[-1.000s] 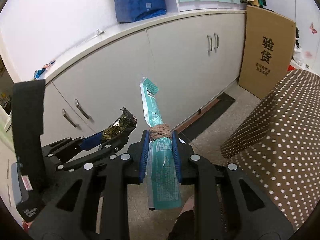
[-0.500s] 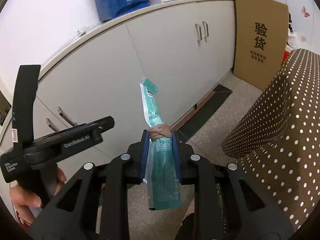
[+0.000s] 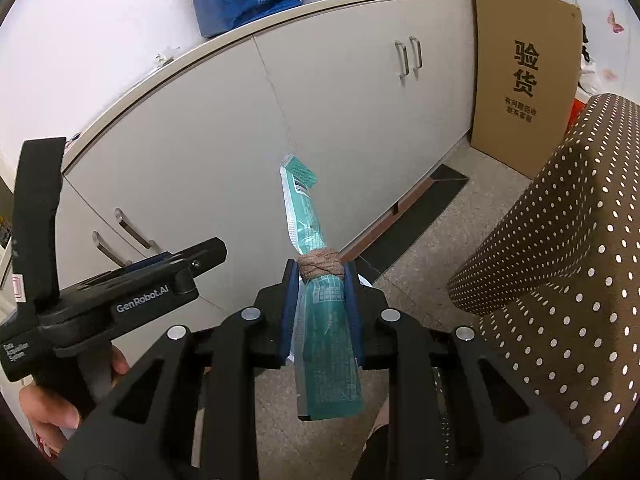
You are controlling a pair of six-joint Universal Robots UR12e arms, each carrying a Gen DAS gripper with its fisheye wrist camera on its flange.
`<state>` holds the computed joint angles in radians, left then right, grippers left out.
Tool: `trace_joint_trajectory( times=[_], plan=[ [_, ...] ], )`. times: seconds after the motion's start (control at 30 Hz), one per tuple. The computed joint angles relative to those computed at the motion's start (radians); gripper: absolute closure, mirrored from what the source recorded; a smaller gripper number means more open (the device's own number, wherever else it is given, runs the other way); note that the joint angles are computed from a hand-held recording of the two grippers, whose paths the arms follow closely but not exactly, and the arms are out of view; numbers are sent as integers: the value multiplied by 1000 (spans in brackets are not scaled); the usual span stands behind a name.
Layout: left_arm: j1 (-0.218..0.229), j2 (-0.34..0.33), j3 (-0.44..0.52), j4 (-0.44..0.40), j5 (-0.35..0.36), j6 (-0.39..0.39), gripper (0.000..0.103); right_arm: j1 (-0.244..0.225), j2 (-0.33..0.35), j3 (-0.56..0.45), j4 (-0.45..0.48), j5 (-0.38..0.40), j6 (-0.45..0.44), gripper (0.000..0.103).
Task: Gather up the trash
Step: 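Hold the teal package in the right tool above the wastebasket, then open the right tool over the wastebasket to drop the teal package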
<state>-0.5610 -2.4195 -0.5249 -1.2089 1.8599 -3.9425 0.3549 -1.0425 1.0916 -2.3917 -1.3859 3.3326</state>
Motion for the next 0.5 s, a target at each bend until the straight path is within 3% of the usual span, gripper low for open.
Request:
trace_joint_trajectory(
  times=[0.5],
  plan=[
    [6, 39, -69, 41, 44, -28, 30, 16, 35, -49, -9, 16, -13, 80]
  ],
)
